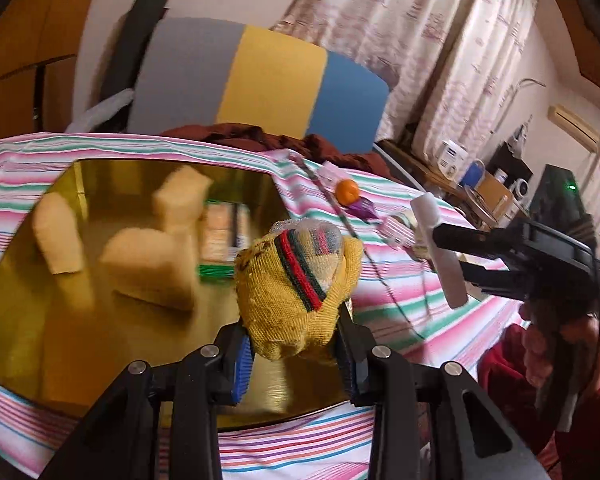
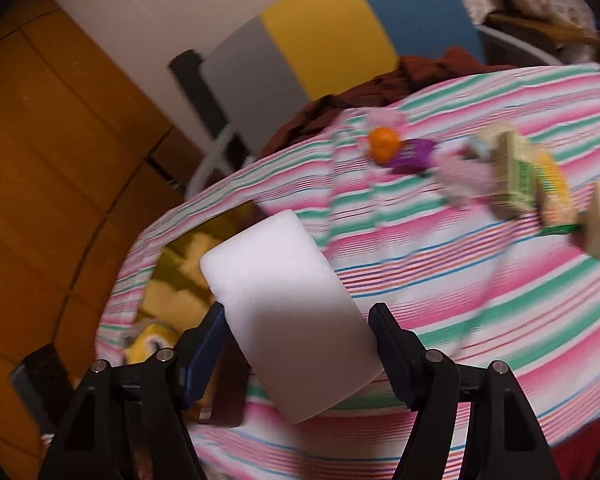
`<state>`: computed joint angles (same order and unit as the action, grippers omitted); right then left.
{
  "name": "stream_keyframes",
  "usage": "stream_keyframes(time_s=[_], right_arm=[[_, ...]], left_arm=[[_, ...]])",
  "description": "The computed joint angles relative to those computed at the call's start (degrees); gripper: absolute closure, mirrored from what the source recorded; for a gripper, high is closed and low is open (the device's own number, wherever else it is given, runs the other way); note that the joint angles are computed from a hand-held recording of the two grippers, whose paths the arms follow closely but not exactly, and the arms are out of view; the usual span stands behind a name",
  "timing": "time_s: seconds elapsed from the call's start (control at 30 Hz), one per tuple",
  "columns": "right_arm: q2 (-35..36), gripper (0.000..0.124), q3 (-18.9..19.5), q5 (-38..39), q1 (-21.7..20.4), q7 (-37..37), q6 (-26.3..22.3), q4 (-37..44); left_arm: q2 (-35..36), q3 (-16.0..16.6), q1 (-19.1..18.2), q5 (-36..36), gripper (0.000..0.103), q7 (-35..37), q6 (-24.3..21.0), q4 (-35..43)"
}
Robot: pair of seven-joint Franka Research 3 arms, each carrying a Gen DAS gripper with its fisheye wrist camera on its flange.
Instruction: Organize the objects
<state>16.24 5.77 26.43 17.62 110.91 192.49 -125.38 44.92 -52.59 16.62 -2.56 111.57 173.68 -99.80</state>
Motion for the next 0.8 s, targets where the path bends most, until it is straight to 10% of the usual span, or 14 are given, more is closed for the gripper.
stream_keyframes(time_s=[0.17, 0.8], right_arm=[[4.7, 0.052, 4.5, -3.4, -1.2, -1.0, -3.2, 8.0], [25.0, 0.049, 2.9, -3.9, 5.5, -4.0, -22.5, 38.3]], left_arm=[[-1.5, 2.7, 1.0, 0.1, 0.068, -2.0, 1.7, -0.4], [-4.0, 22.3, -8.9, -1.3, 0.067, -14.9, -2.5, 5.2]])
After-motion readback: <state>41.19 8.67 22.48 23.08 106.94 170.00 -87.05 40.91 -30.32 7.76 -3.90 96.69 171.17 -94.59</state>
